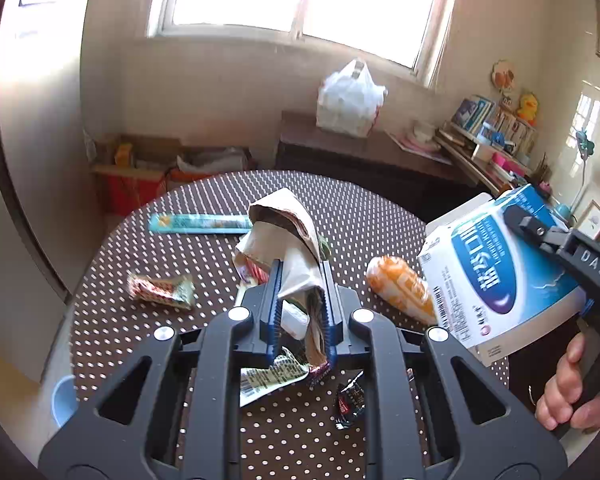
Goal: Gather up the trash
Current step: 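Grasp the white paper wrapper with the left tool while the right tool holds the toothpaste box, then carry the wrapper over the bucket and open the left tool to drop it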
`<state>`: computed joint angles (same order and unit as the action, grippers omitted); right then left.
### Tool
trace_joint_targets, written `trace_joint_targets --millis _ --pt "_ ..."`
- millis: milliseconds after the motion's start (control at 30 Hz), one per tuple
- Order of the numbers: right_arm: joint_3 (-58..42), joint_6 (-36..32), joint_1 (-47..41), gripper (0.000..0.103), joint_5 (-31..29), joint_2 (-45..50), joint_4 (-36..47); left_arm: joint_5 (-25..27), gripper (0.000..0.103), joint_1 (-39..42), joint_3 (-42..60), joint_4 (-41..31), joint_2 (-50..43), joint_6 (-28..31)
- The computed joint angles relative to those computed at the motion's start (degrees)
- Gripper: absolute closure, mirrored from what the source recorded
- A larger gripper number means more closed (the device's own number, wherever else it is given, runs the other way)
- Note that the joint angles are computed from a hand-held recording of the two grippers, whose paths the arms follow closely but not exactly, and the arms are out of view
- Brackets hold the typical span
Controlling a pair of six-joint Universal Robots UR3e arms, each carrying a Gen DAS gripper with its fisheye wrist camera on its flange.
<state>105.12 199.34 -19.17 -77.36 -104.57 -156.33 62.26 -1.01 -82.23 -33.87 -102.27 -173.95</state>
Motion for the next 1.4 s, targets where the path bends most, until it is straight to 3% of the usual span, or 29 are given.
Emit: trace_joint_targets --millis 267,533,900,1233,1400 --pt "-5.1 -0.4 6.5 0.098 0.2 3.8 -0.7 4.5 0.085 2.7 -5.7 4.3 7.0 0.4" --pt "-14.4 -1.0 17.5 0.098 -2.0 13.9 -0.4 5.3 0.085 10.7 -13.0 5.7 14.1 -0.3" --pt "-34.3 -2.8 30.9 0.098 -3.2 29.3 6.4 1.6 0.085 26.2 -22.1 4.1 23.7 1.9" --pt "-60.5 -3.9 41.7 0.098 -2.1 46.9 17.2 -1.1 0.085 41.4 -28.2 1.0 28.7 4.8" --pt "-83.3 -4.5 46.5 0.098 -2.2 61.1 28.9 -1.9 0.085 47.4 -30.5 -0.6 28.4 7.0"
